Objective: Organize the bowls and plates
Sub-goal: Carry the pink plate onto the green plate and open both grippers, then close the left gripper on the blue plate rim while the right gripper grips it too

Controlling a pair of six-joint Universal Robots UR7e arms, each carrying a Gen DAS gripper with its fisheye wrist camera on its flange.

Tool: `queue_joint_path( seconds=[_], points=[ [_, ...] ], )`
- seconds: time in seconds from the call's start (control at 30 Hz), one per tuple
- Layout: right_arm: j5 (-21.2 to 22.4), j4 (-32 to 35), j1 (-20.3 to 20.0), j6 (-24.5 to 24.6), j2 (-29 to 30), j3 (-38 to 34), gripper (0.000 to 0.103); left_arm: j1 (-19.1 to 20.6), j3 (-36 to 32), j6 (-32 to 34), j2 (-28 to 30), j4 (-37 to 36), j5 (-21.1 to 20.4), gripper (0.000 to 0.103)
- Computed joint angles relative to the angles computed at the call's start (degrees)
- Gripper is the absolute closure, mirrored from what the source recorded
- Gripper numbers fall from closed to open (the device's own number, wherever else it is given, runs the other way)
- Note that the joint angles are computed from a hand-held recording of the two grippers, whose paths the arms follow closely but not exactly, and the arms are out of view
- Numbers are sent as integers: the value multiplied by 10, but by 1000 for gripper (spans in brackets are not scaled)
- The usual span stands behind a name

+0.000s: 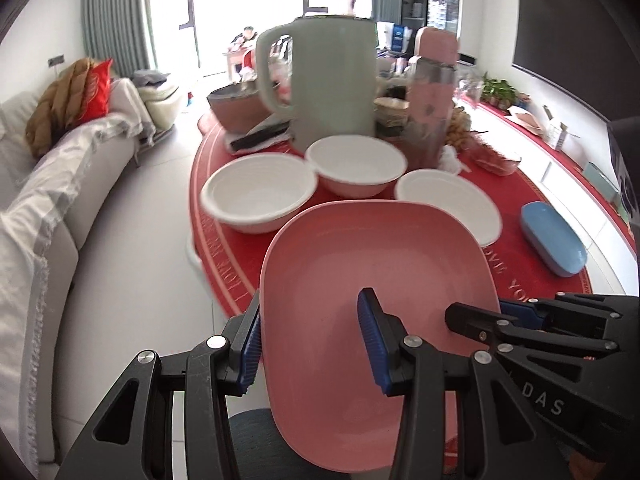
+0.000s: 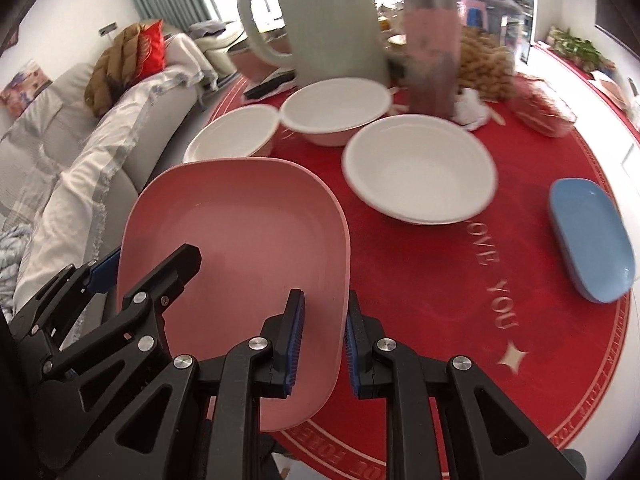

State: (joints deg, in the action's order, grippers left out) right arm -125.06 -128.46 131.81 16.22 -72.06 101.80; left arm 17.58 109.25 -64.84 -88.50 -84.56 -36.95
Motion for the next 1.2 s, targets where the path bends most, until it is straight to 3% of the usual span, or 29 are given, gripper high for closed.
queue_joint_path(
  seconds=[0.13,0.23,0.27,0.3,0.33,0.37,0.4,0.43,0.67,0.83,1.0,1.2],
  points=[
    [8,8,-4,6,12,-3,82,11,14,3,-9,-14,-11,53],
    [26,1,-16,8,6,4,82,16,28,21,-18,-43,-15,32],
    [26,-3,-18,9,0,8,82,14,29,14,-20,-38,-9,19],
    [28,-8,-20,6,-8,13,79,7,35,10,-27,-40,5,17],
    [28,-11,-23,7,-17,18,54,3,38,7,-31,-41,14,17],
    [17,-10,-24,16,-24,22,38,1,38,7,-34,-43,18,16],
    [10,-16,-27,22,-36,30,7,0,40,17,-37,-56,18,16],
    [11,-29,-32,24,-51,42,1,-1,40,30,-39,-72,12,16],
    [-17,-21,-66,66,-138,82,1,-4,15,77,13,-110,-32,16],
    [-44,-4,-98,71,-198,96,1,-9,-15,145,87,-165,-86,16],
    [-65,-4,-137,45,-245,98,1,-5,-66,189,178,-205,-135,16],
    [-77,-39,-190,-39,-252,83,1,16,-141,170,285,-217,-162,16]
  ],
)
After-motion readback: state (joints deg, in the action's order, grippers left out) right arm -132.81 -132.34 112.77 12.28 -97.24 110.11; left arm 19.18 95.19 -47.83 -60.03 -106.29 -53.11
